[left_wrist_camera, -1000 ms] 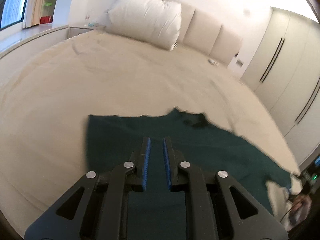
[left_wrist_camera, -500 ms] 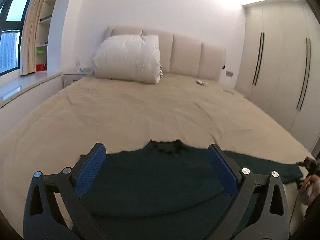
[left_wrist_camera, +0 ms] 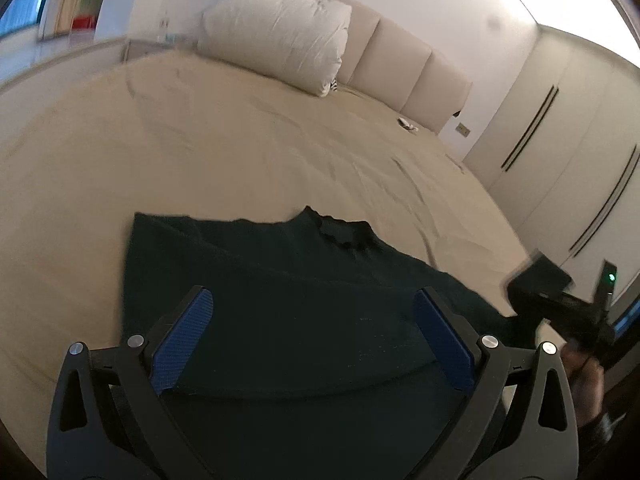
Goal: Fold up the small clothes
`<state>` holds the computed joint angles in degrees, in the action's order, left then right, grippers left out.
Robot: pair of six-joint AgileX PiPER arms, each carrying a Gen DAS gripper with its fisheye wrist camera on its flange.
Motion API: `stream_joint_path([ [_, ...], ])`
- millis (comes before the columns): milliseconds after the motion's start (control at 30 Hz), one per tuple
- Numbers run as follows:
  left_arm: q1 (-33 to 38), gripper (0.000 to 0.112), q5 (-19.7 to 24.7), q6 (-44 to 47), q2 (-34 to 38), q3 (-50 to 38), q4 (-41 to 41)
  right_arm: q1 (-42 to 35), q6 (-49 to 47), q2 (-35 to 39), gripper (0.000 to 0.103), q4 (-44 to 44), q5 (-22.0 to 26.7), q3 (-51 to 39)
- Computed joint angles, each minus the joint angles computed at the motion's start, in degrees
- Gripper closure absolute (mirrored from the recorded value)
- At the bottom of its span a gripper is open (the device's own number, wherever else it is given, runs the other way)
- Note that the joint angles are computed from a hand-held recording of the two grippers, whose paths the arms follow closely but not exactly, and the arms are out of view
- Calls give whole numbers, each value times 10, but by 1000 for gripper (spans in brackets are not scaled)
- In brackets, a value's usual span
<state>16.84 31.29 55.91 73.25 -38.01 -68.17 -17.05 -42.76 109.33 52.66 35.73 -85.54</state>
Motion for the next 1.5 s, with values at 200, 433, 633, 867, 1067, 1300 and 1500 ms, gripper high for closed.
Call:
stream_joint_path([
  [200, 84, 10, 94, 45, 63, -11, -41, 212, 29, 19, 93, -89, -70, 14],
  [433, 111, 10, 170, 48, 167, -30, -59, 233, -32, 54, 66, -30, -36, 55],
  [633, 60, 10, 159, 10, 213, -59, -44, 162, -196, -1, 31, 155, 25, 158],
  [867, -21, 13, 117, -74, 256, -130, 22, 9, -256, -59, 31, 251, 148, 286],
  [1067, -63, 66, 88, -161, 268, -165, 107, -78, -273, -42, 31, 282, 213, 316],
  [1300, -59, 105, 70, -155, 257, -154, 103, -132, -267, -36, 31, 289, 228, 320],
  [1500, -3, 106, 64, -102, 200, -115, 77, -171, -248, -4, 31, 315, 247, 320],
])
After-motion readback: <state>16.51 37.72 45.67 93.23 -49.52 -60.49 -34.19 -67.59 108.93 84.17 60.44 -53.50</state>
